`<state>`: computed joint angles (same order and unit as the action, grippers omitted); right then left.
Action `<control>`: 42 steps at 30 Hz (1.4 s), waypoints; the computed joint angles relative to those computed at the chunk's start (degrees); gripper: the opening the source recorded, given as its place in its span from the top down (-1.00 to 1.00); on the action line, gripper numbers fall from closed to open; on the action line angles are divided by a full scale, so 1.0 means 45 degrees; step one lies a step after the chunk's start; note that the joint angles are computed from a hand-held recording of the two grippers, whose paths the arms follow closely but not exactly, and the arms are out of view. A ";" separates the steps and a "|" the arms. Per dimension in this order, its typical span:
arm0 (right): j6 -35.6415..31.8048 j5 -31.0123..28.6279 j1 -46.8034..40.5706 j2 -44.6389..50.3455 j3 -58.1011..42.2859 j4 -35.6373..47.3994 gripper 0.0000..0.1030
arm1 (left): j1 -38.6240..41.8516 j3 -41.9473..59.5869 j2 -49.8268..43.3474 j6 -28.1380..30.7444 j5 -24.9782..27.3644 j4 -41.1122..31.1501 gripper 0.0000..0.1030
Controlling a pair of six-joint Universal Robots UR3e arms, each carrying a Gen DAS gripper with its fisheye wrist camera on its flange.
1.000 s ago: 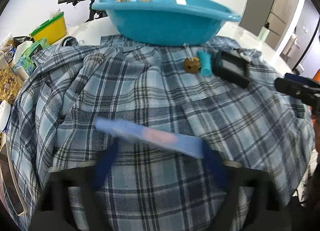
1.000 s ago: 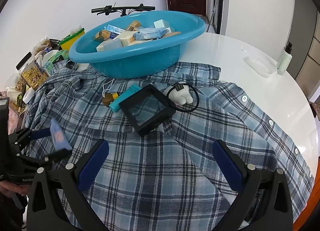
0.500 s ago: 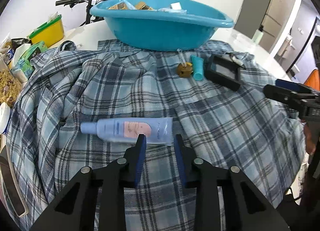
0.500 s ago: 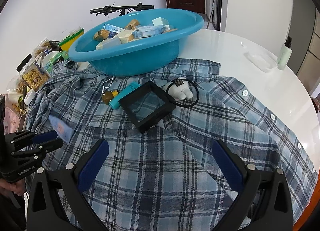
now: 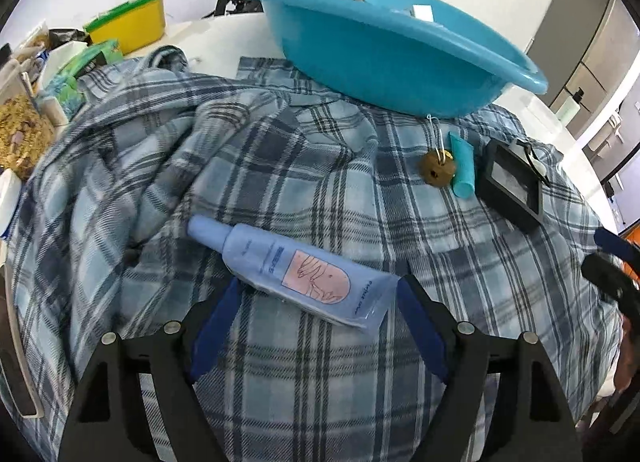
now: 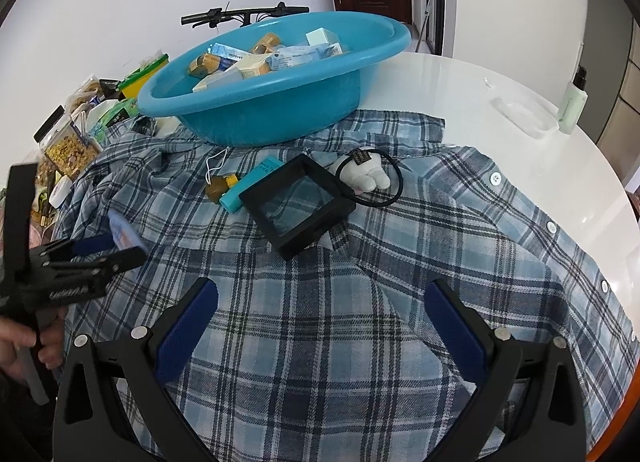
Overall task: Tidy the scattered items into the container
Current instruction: 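Close the left gripper on the light-blue lotion tube and lift it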
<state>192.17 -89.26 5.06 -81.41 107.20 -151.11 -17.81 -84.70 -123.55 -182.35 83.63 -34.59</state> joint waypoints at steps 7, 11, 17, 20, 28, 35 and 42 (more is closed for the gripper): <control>0.0063 0.0095 -0.0192 -0.0126 0.0223 -0.0077 -0.99 | -0.0192 0.0588 -0.0442 -0.0132 0.0303 0.0275 0.11; 0.0042 0.0209 -0.0269 -0.0186 0.0365 -0.0149 -0.99 | 0.0027 0.0183 -0.0155 0.0526 -0.0321 0.0302 0.28; 0.0072 0.0393 -0.0364 -0.0231 0.0545 -0.0254 -0.99 | 0.0033 -0.1219 0.0775 0.1477 -0.0368 0.0597 0.29; 0.0075 0.0486 -0.0397 -0.0235 0.0624 -0.0337 -0.99 | 0.0057 -0.1983 0.1441 0.1997 -0.0382 0.0513 0.29; 0.0117 0.0607 -0.0304 0.0019 0.0484 -0.0366 -0.99 | -0.0599 -0.1421 0.0769 0.1820 0.0879 0.0817 -0.26; 0.0047 0.0347 -0.0332 -0.0272 0.0632 -0.0344 -0.99 | -0.0246 -0.0806 0.0253 0.1287 0.0341 0.1079 0.40; 0.0079 0.0511 -0.0340 -0.0137 0.0536 -0.0454 -0.99 | -0.0051 -0.1594 0.0851 0.1422 -0.0347 0.1395 0.40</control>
